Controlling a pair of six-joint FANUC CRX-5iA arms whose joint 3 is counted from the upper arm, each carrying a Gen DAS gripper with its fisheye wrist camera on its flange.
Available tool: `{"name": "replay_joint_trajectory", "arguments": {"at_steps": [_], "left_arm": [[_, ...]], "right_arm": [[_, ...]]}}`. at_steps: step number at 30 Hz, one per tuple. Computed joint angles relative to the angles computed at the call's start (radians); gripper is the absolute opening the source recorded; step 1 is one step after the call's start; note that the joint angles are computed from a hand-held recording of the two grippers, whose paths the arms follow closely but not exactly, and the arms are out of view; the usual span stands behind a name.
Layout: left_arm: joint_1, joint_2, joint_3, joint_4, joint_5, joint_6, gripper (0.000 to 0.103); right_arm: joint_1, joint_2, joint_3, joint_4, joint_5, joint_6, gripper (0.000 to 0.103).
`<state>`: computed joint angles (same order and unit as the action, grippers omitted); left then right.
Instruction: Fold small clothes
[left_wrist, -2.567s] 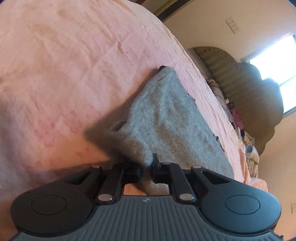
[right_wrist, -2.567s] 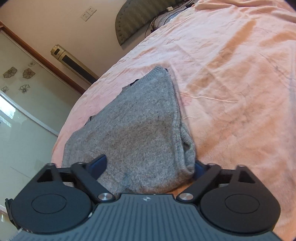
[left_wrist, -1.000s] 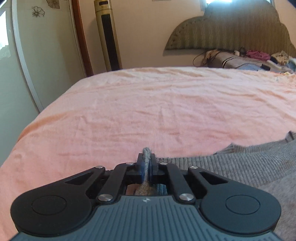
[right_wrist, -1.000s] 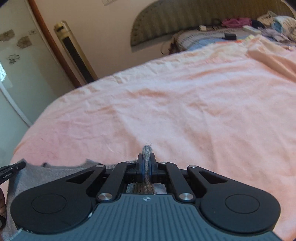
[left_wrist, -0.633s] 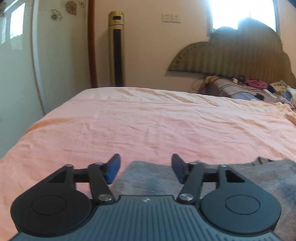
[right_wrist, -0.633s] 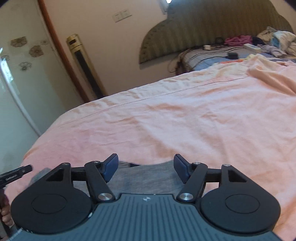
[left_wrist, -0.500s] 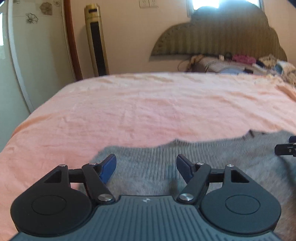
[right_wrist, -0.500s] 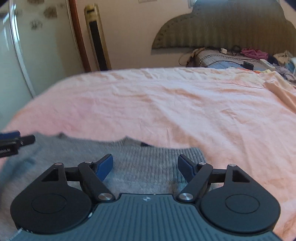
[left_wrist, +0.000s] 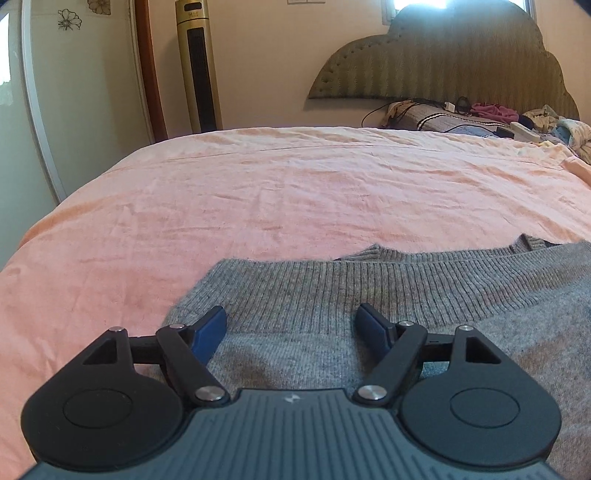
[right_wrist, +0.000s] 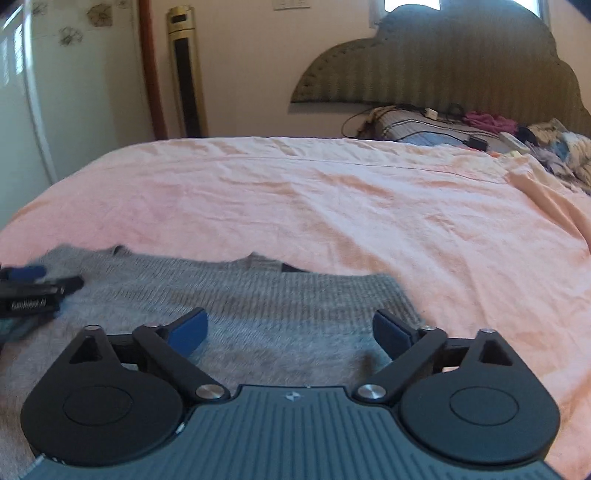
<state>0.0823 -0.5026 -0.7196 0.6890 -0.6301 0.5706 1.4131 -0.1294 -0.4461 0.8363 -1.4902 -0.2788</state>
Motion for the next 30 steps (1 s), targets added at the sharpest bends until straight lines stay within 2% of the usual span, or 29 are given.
{"name": "replay_joint_trajectory", "arguments": {"at_steps": [1, 4, 6, 8, 9, 12, 14, 15, 17, 18, 19, 21, 22, 24, 27, 28, 30], "left_arm": [[0.001, 0.0, -0.001, 0.003, -0.001, -0.002, 0.077], [0.001, 0.003, 0.001, 0.002, 0.0, -0.003, 0.078], [0.004, -0.004, 0.008, -0.02, -0.005, 0.012, 0.078], [0.027, -0.037, 0.024, -0.068, -0.048, 0.064, 0.078], [0.057, -0.06, 0.027, -0.056, -0.107, 0.07, 0.078], [0.197, -0.134, -0.014, 0.1, -0.338, -0.069, 0.078], [0.264, -0.165, -0.028, 0.086, -0.442, -0.103, 0.079], [0.287, -0.174, -0.058, 0.101, -0.451, -0.147, 0.082], [0.32, -0.225, -0.156, 0.209, -0.408, -0.289, 0.086], [0.335, -0.21, -0.15, 0.225, -0.433, -0.291, 0.088], [0.33, -0.208, -0.142, 0.211, -0.42, -0.27, 0.089], [0.322, -0.225, -0.143, 0.197, -0.407, -0.27, 0.09], [0.321, -0.228, -0.143, 0.193, -0.406, -0.268, 0.09], [0.319, -0.228, -0.147, 0.195, -0.402, -0.265, 0.09], [0.29, -0.215, -0.139, 0.179, -0.373, -0.242, 0.094], [0.283, -0.211, -0.136, 0.173, -0.366, -0.237, 0.096], [0.286, -0.215, -0.136, 0.17, -0.365, -0.236, 0.096]], "right_arm": [[0.01, -0.002, -0.024, -0.003, 0.004, -0.003, 0.103], [0.027, -0.102, -0.143, 0.058, 0.07, -0.184, 0.103], [0.023, -0.082, -0.126, 0.049, 0.06, -0.151, 0.103], [0.028, -0.076, -0.123, 0.05, 0.054, -0.156, 0.103], [0.03, -0.078, -0.126, 0.053, 0.053, -0.164, 0.103], [0.039, -0.068, -0.122, 0.052, 0.039, -0.171, 0.103], [0.037, -0.07, -0.125, 0.055, 0.044, -0.177, 0.103], [0.036, -0.07, -0.125, 0.055, 0.045, -0.177, 0.103], [0.036, -0.069, -0.123, 0.056, 0.042, -0.178, 0.103], [0.039, -0.068, -0.121, 0.056, 0.033, -0.184, 0.103], [0.047, -0.057, -0.107, 0.049, -0.004, -0.191, 0.102], [0.07, 0.001, -0.029, -0.007, -0.146, -0.235, 0.101], [0.092, -0.001, -0.016, -0.014, -0.172, -0.285, 0.099], [0.145, -0.053, -0.058, 0.032, -0.115, -0.33, 0.1], [0.158, -0.02, -0.056, -0.02, -0.08, -0.229, 0.103], [0.181, -0.033, -0.093, 0.012, -0.087, -0.256, 0.103], [0.179, -0.058, -0.086, -0.019, -0.101, -0.3, 0.103]]}}
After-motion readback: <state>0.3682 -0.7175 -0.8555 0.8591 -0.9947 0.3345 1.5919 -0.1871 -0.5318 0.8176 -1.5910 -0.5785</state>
